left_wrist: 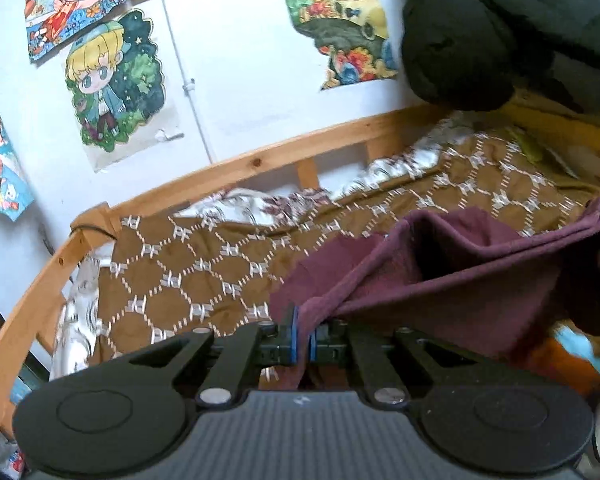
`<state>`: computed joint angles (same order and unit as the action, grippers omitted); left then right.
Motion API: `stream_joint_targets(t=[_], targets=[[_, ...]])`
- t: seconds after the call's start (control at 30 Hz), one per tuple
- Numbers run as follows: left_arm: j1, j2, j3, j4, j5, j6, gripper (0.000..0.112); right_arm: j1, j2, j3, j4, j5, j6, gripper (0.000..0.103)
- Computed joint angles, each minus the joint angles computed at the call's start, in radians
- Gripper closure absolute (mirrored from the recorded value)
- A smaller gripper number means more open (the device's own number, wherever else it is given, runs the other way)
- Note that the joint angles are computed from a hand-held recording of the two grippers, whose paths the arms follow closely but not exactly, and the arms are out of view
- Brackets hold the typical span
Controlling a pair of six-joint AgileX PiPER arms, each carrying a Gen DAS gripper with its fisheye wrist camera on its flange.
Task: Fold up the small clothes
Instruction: 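Lift the hem with both grippers and fold it toward the collar, then lower the hem onto the shirt and open both grippers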
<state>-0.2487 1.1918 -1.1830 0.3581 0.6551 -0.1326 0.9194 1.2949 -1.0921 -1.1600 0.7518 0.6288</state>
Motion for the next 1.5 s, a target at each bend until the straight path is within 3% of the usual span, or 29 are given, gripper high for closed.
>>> stream_joint_targets(t=[0.13,0.3,0.47,0.57,0.63,0.8,0.83,0.87,0.9,0.93,0.97,1.03,1.13,1.17,1.23,1.33,1.5], targets=[[0.017,0.189,-0.115,0.096,-0.077,-0.083,0.107,-0.126,0.138,-0.085,-0.139,-0.102,0.094,0.098],[0.057,0.504,-0.391,0.115,-0.091,-0.110,0.106,-0.188,0.439,-0.377,-0.232,-0.109,0.165,0.098],[0.099,0.790,-0.680,0.018,-0.046,-0.040,0.105,-0.242,0.784,-0.830,-0.040,-0.082,-0.036,0.096],[0.115,0.906,-0.782,-0.045,-0.032,-0.047,0.105,-0.299,0.917,-0.991,0.064,-0.105,-0.123,0.093],[0.131,0.946,-0.801,-0.118,-0.044,-0.024,0.105,-0.322,0.988,-1.087,0.143,-0.102,-0.170,0.092],[0.142,0.996,-0.805,-0.148,-0.072,0.038,0.099,-0.350,1.142,-1.301,0.269,-0.057,-0.304,0.092],[0.148,0.997,-0.807,-0.176,-0.064,0.052,0.088,-0.354,1.168,-1.335,0.288,-0.048,-0.324,0.092],[0.157,0.997,-0.810,-0.210,-0.055,0.066,0.067,-0.360,1.198,-1.386,0.323,-0.033,-0.358,0.092],[0.165,0.990,-0.807,-0.243,-0.054,0.078,0.056,-0.363,1.215,-1.403,0.337,-0.027,-0.367,0.092],[0.176,0.978,-0.792,-0.271,-0.069,0.082,0.037,-0.363,1.223,-1.407,0.339,-0.021,-0.366,0.092],[0.186,0.960,-0.769,-0.299,-0.091,0.084,0.028,-0.362,1.218,-1.387,0.332,-0.022,-0.355,0.092],[0.207,0.927,-0.728,-0.375,-0.129,0.115,0.022,-0.364,1.216,-1.363,0.327,-0.023,-0.344,0.077],[0.234,0.908,-0.719,-0.455,-0.124,0.159,0.012,-0.367,1.186,-1.302,0.291,-0.036,-0.268,0.056],[0.237,0.899,-0.707,-0.444,-0.129,0.140,0.011,-0.370,1.185,-1.310,0.301,-0.025,-0.260,0.049],[0.237,0.895,-0.703,-0.390,-0.107,0.093,0.011,-0.380,1.163,-1.293,0.323,-0.031,-0.224,0.022],[0.233,0.900,-0.722,-0.300,-0.034,0.031,0.011,-0.391,1.099,-1.203,0.305,-0.076,-0.140,0.001],[0.265,0.897,-0.716,-0.366,0.037,0.021,0.011,-0.404,0.946,-0.962,0.184,-0.192,0.072,0.001]])
